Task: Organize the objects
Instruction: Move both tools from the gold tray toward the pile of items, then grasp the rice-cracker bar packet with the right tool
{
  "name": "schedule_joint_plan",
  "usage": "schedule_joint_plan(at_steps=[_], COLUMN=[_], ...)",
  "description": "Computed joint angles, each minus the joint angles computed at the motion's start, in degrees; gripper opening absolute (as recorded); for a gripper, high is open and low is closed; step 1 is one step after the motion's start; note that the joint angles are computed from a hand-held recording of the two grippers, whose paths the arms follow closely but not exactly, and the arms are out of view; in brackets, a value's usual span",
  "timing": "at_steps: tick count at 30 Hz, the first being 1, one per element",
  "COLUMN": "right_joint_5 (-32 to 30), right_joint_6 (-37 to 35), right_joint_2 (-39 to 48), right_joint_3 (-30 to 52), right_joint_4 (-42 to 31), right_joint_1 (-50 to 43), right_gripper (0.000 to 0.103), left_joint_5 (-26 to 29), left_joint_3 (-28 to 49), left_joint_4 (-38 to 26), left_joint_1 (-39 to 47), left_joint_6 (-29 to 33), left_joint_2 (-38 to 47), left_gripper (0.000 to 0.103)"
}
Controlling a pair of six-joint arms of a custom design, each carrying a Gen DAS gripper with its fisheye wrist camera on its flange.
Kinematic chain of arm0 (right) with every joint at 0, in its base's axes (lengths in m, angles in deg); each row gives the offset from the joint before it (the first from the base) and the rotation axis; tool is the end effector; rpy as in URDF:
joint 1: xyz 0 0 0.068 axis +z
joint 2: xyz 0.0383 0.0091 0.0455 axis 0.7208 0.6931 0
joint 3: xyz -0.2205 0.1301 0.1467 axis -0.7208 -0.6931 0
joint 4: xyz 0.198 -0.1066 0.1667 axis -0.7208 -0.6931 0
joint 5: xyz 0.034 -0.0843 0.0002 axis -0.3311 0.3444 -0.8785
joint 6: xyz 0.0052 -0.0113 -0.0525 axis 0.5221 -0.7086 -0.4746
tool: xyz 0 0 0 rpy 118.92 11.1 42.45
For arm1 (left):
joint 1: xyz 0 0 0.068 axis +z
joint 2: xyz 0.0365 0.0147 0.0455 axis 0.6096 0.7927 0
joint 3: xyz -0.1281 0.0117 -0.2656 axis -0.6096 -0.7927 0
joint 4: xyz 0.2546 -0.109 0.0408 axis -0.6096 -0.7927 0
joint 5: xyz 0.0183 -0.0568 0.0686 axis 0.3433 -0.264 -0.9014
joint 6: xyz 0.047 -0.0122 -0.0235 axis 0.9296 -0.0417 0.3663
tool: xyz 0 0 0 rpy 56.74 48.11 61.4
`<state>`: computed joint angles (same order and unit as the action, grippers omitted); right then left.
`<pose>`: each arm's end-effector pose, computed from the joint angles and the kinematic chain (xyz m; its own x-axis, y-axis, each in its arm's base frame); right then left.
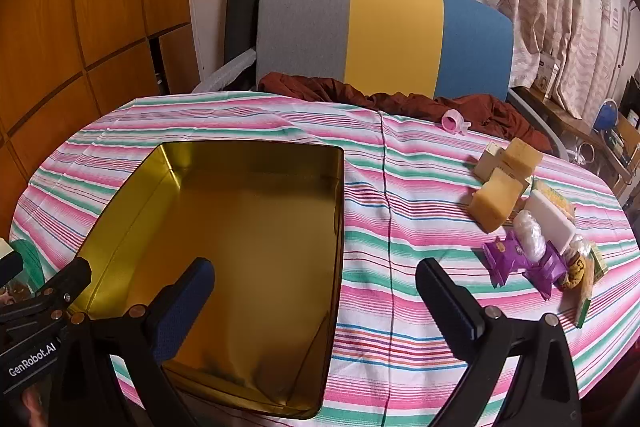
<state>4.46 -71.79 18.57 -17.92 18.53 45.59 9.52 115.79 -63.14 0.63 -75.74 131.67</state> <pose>0.1791 -0.0084 0.2587 -0.6936 0.1625 -0.7018 0.2546 0.9666 -0.0278 0.1896 -0.1253 0.2514 -0.7370 0.0756 -0.6717 0.0708 0.9969 0.0346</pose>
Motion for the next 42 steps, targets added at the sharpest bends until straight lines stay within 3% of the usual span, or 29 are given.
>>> schedule_joint_plan(at_steps=[13,22,30,34,39,42], right_joint_5=[-1.6,-8.6,-26.3,-36.3,-43.1,-46.1], right_joint_6=[-0.4,-6.9,-23.1,-31.1,-31.8,-28.3], right_joint_2=[-0.6,-5.1,-3.4,5.0,15.2,21.2], right_joint_3=[-0.2,-2.2,-5.3,-4.9,-0.7,3.3], right_joint_4=[-0.4,0.8,1.4,3.8,9.3,13.4], right_joint_1=[-2.0,-13.0,-41.2,-61.4,-77.5,-83.5], right_gripper=[0.102,0.099,0.085,0.084,0.083,0.083], left_joint_5=[-0.1,3.1,6.9,13.0,20.6,19.1], left_joint_3=[-0.1,-0.6,-1.6,-2.3,-2.2,-2.3], left_joint_4=[-0.1,1.3,4.1,7.3,10.2,13.5], left_joint_1=[-0.3,-2.9,-10.5,-13.7,-16.4,-20.2], left_joint_6=[-0.8,-3.0,-2.3,-2.2,-6.4,-10.1], left_joint_2=[0.5,1.7,2.4,3.3,5.0,6.0], left_gripper=[0.103,0.103,0.103,0.103,0.103,0.103])
